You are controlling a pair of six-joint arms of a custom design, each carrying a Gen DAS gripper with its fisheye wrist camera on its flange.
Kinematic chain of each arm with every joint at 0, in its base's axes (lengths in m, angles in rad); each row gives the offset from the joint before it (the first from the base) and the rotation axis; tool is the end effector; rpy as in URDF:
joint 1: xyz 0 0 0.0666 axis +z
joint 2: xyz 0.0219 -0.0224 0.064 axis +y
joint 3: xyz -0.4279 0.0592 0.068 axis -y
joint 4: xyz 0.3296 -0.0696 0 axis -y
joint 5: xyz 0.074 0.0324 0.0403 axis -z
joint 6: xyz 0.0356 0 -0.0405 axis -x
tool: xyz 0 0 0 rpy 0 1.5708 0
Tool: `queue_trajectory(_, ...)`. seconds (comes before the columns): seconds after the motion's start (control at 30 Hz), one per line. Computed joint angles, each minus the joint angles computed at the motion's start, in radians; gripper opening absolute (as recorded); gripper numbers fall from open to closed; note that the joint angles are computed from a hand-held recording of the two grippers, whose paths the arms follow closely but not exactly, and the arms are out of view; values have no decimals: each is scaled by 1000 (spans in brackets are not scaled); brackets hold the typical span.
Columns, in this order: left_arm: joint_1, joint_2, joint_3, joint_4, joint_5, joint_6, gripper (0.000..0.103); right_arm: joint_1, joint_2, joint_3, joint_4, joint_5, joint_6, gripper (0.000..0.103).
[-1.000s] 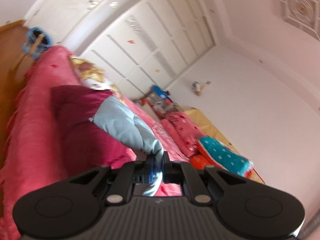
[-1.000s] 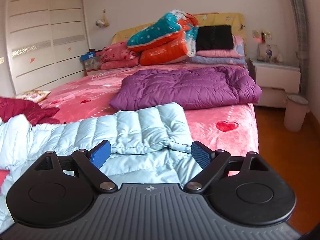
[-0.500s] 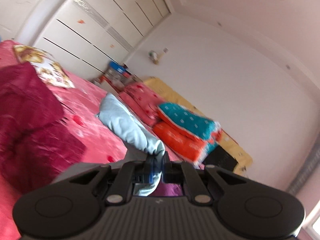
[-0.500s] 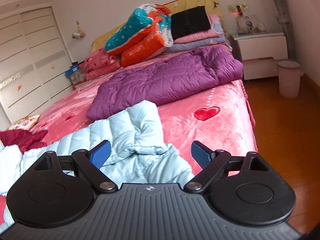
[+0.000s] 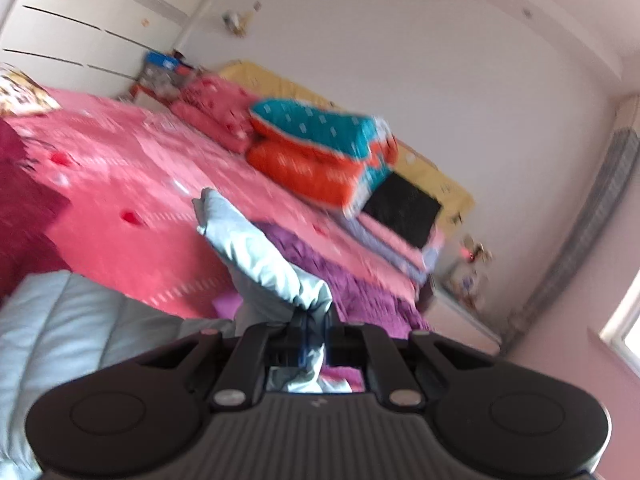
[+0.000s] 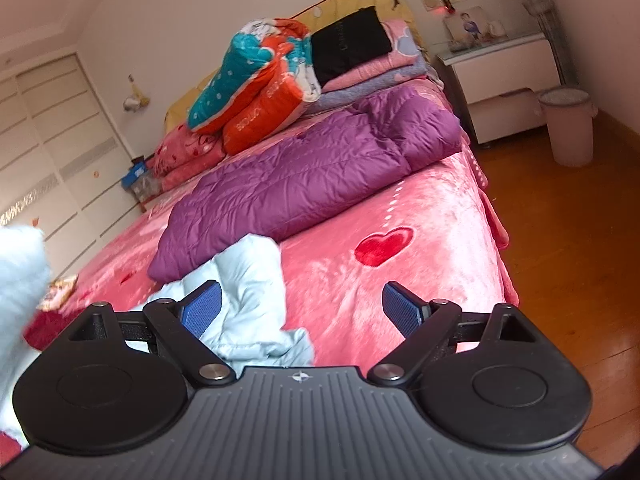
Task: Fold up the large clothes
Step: 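Lay the sleeve across the jacket with the left gripper and release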
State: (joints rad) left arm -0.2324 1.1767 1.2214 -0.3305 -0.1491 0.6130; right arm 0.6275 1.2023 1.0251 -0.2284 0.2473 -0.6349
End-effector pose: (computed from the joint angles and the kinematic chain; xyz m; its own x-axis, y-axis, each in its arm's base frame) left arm 0.3460 -0.0769 0.5356 -0.2756 -0.5194 -0.8088 -0.0850 0.8513 -0.5177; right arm 0.2929 0.2012 0.4532 -0.4868 0.3573 -0.7971 -0.1223 0.8756 0.4672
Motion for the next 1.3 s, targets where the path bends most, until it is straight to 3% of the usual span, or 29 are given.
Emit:
queue_trajectory(0.2,-61,115,32,-17,1,-29,4,-45,16,-7,42,-45,-39,103)
queue_trajectory(0.4,-107,198,58,-83,-23,-69,6,-78,32,-11,63,-81,-80,103)
queue_trajectory(0.47,-116,202,62,-106,-16,-75,16,-90,39,-11,71,-98,-92,103)
queue_trajectory(0.57,-130,177,54,-127,-14,-105,43,-101,44,-10,77,-119,-104,103)
queue_trajectory(0.7,-156,103,-1,-127,-47,-165,59,-103,45,-10,100,-139,-117,103)
queue_trajectory(0.8,-161,32,-63,-150,-109,-208,61,-98,48,-9,118,-141,-99,103)
queue_trajectory(0.87,-135,-3,-98,-177,-147,-215,61,-91,51,-6,120,-136,-84,103)
queue_trajectory(0.93,-82,-25,-116,-201,-147,-159,59,-86,55,-3,125,-140,-77,103)
queue_trajectory(1.0,-22,-55,-141,-176,-120,-105,59,-80,59,1,124,-143,-67,103)
queue_trajectory(1.07,29,-69,-160,-149,-89,-100,59,-76,64,7,121,-142,-58,103)
queue_trajectory(1.23,136,-22,-167,-141,-19,-85,58,-77,82,19,104,-139,-63,103)
queue_trajectory(1.3,155,2,-164,-154,-46,-102,54,-76,87,21,100,-142,-67,103)
